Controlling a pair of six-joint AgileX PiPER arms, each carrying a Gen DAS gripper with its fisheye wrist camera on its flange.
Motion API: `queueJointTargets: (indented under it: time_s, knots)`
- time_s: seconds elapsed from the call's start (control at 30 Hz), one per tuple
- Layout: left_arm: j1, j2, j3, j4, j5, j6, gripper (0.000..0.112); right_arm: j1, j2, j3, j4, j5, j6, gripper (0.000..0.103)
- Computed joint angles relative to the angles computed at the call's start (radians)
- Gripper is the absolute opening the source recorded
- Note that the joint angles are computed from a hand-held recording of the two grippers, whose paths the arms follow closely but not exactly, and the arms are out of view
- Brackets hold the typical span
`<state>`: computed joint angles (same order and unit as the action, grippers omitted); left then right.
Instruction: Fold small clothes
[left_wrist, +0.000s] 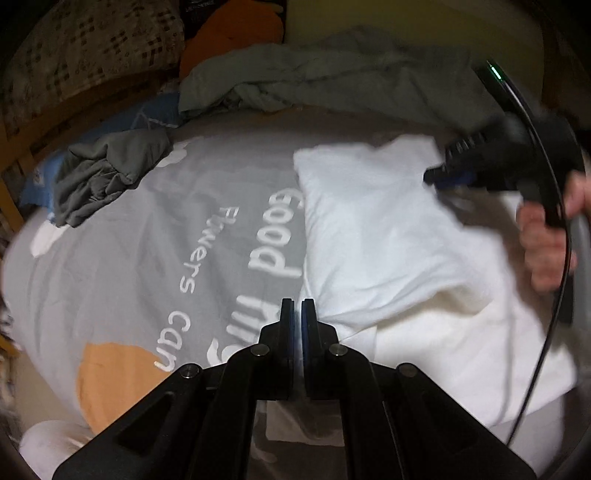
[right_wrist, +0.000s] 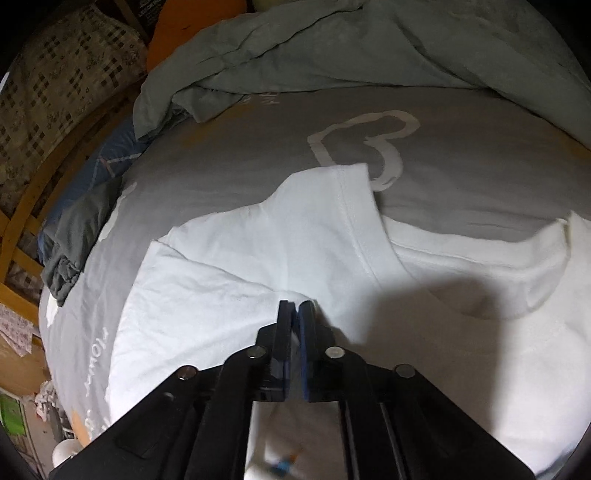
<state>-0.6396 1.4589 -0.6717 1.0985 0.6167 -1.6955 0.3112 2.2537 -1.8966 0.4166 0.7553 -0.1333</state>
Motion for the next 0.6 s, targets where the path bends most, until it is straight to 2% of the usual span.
queueJointTargets:
  time_s: [0.07,0.13,0.17,0.2,0.23,0.27,0.3,0.33,0.37,0.4,0.47,0.5,0.6]
  knots:
    - [0.018,-0.076,0.031,0.056,-0.07,-0.022,0.003,-0.025,-0.116,0.165,0.061,-0.096,-0.097,0.035]
    - [0.006,-0.104,0.014,0.049,-0.101,0.038,0.003,-0.056,-0.252,0.344,0.123,-0.192,-0.216,0.047]
    - [-0.013,-0.097,-0.016,-0.007,-0.075,0.112,0.003,-0.069,-0.304,0.406,0.134,-0.218,-0.252,0.048]
    - [-0.013,-0.096,-0.037,-0.074,-0.084,0.195,0.003,-0.089,-0.374,0.485,0.147,-0.248,-0.299,0.048]
    - [0.0,-0.106,-0.04,-0.142,-0.134,0.259,0.005,-0.104,-0.429,0.545,0.158,-0.27,-0.333,0.048]
    - [0.029,-0.115,-0.033,-0.242,-0.223,0.341,0.007,-0.13,-0.502,0.627,0.188,-0.293,-0.395,0.048]
    - [0.061,-0.111,-0.016,-0.342,-0.323,0.411,0.013,-0.155,-0.551,0.677,0.217,-0.295,-0.447,0.048]
    - [0.075,-0.099,-0.008,-0.442,-0.388,0.463,0.021,-0.18,-0.6,0.725,0.247,-0.293,-0.497,0.048]
    - [0.075,-0.087,-0.01,-0.513,-0.413,0.495,0.024,-0.217,-0.664,0.794,0.298,-0.287,-0.575,0.048]
    - [0.068,-0.064,-0.026,-0.543,-0.397,0.524,0.025,-0.247,-0.711,0.839,0.329,-0.279,-0.624,0.048]
    - [0.056,-0.015,-0.08,-0.565,-0.312,0.594,0.023,-0.32,-0.805,0.933,0.407,-0.256,-0.741,0.048]
    - [0.066,-0.003,-0.087,-0.636,-0.322,0.656,0.023,-0.362,-0.851,0.977,0.427,-0.244,-0.778,0.048]
    - [0.129,0.024,-0.035,-0.936,-0.515,0.872,0.027,-0.495,-0.955,1.083,0.494,-0.207,-0.906,0.048]
